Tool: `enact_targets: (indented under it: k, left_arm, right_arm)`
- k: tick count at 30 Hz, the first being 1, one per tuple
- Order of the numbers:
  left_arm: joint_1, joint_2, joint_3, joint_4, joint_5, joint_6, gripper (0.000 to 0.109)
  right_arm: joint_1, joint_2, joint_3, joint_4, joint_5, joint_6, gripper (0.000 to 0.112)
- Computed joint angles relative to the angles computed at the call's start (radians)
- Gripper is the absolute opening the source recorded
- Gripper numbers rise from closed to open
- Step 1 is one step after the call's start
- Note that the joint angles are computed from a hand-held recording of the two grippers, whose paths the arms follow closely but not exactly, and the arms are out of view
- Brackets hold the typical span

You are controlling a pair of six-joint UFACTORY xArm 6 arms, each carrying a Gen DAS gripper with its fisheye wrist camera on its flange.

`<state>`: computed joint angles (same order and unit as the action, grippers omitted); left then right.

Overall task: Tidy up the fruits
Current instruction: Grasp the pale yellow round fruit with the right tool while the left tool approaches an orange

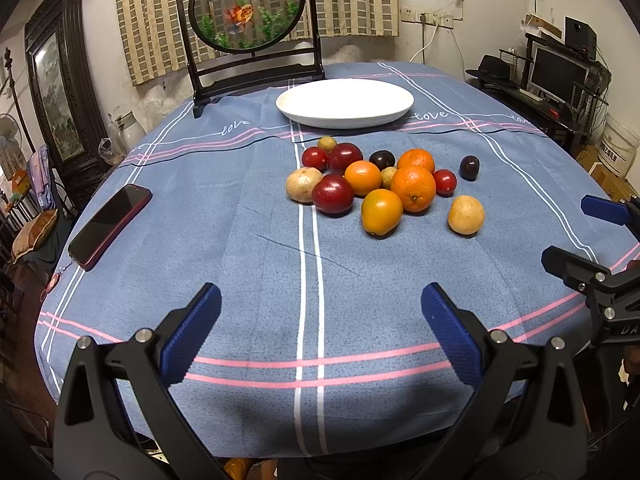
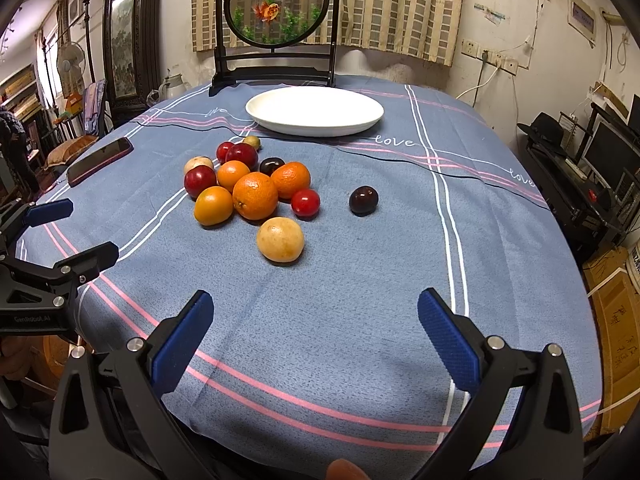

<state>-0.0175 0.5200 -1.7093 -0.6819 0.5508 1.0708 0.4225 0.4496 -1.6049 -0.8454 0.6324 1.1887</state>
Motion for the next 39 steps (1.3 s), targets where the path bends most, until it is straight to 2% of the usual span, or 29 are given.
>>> enact_targets:
  k: [3,4,6,8,9,10,12,13,15,18,20,22,25,27,32,34,35,36,39]
  left_arm:
    - [0.003,0.013,-0.011,0.008,0.010,-0.014,0.101]
    - [0.004,0.022,-0.024,0.018,0.018,-0.026,0.101]
    - [0.007,0.038,-0.041,0.036,0.028,-0.050,0.101]
    - [0.012,0.055,-0.062,0.045,0.042,-0.064,0.101]
    - [0.013,0.063,-0.071,0.047,0.046,-0.068,0.101]
    - [0.015,0.071,-0.081,0.043,0.051,-0.067,0.101]
    - [0.019,0.089,-0.102,0.028,0.063,-0.058,0.101]
    - [0.021,0.100,-0.117,0.023,0.072,-0.056,0.101]
    - [0.025,0.128,-0.156,0.024,0.103,-0.065,0.101]
    - [0.032,0.183,-0.237,0.039,0.163,-0.090,0.101]
    - [0.032,0.202,-0.264,0.038,0.169,-0.095,0.101]
    - [0.030,0.217,-0.286,0.023,0.168,-0.084,0.101]
    - [0.027,0.233,-0.305,0.005,0.152,-0.070,0.101]
    - [0.027,0.260,-0.347,0.017,0.171,-0.085,0.101]
    - [0.028,0.321,-0.452,0.042,0.246,-0.131,0.101]
    - [0.028,0.342,-0.490,0.044,0.270,-0.143,0.101]
    - [0.029,0.354,-0.512,0.041,0.287,-0.148,0.101]
    - [0.029,0.372,-0.546,0.039,0.313,-0.156,0.101]
    - [0.026,0.398,-0.598,0.033,0.360,-0.155,0.097]
  right_arm:
    - [-0.017,0.005,0.019,-0.004,-0.083,0.018,0.102]
    - [-0.030,0.003,0.041,-0.034,-0.151,0.058,0.102]
    - [-0.046,0.011,0.053,-0.069,-0.224,0.113,0.102]
    - [-0.055,0.029,0.043,-0.100,-0.263,0.143,0.102]
    - [-0.055,0.041,0.033,-0.076,-0.273,0.110,0.102]
    - [-0.052,0.055,0.016,-0.034,-0.269,0.050,0.102]
    - [-0.031,0.087,-0.047,0.009,-0.173,-0.027,0.102]
    - [-0.030,0.109,-0.081,0.074,-0.155,-0.104,0.102]
    - [-0.042,0.136,-0.108,0.178,-0.187,-0.208,0.102]
    - [-0.053,0.179,-0.172,0.287,-0.145,-0.273,0.102]
    - [-0.063,0.201,-0.204,0.347,-0.139,-0.320,0.094]
    - [-0.068,0.224,-0.249,0.369,-0.099,-0.345,0.079]
    - [-0.073,0.273,-0.333,0.447,-0.044,-0.431,0.067]
    - [-0.076,0.293,-0.366,0.482,-0.027,-0.461,0.062]
    - [-0.081,0.342,-0.440,0.527,0.011,-0.519,0.059]
    - [-0.082,0.358,-0.464,0.554,0.019,-0.546,0.048]
    - [-0.082,0.361,-0.468,0.549,0.021,-0.548,0.046]
    - [-0.084,0.359,-0.463,0.561,0.008,-0.561,0.041]
    - [-0.087,0.346,-0.431,0.566,-0.029,-0.556,0.040]
